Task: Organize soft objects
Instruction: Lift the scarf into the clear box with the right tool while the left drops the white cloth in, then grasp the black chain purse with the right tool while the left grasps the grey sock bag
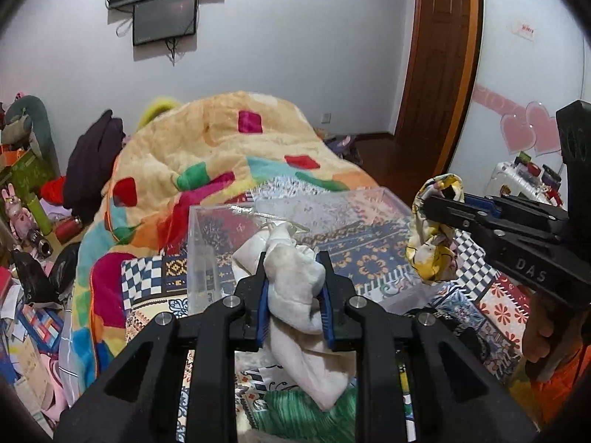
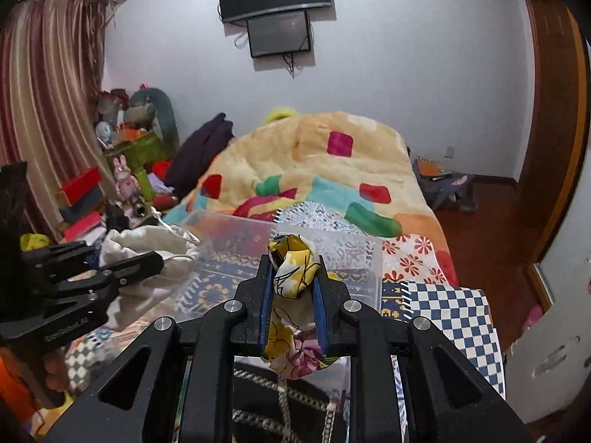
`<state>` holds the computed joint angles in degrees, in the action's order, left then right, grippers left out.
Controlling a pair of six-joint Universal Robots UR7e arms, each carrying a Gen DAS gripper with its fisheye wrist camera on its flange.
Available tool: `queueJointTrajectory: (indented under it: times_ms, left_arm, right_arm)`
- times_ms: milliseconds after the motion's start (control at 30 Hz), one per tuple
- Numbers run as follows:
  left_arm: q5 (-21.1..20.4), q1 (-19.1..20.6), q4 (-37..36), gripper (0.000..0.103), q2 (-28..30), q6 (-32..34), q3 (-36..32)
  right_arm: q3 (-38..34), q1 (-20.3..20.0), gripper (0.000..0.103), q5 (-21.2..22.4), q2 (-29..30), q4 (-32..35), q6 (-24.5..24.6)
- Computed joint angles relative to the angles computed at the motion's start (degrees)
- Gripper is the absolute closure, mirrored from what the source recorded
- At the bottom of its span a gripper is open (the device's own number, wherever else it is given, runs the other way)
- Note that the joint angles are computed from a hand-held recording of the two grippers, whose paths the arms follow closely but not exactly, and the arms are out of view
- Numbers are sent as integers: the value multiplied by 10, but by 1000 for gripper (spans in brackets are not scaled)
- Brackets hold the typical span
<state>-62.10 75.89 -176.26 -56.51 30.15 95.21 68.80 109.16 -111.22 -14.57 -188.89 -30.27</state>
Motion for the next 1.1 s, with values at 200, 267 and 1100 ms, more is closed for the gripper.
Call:
queueJointTrajectory:
  times_ms: [200,267,1100]
  left_arm:
    - [9,10,67,81,18,-18,-37]
    - [8,13,84,81,23,-24,-47]
    - [14,-10,0,32,-21,-2,14]
  right_arm:
    - [-35,-5,85,-26,22,34,-2]
    - [-38,-8,85,-30,23,46,3]
    - [13,-4,49,-11,-21,66,19]
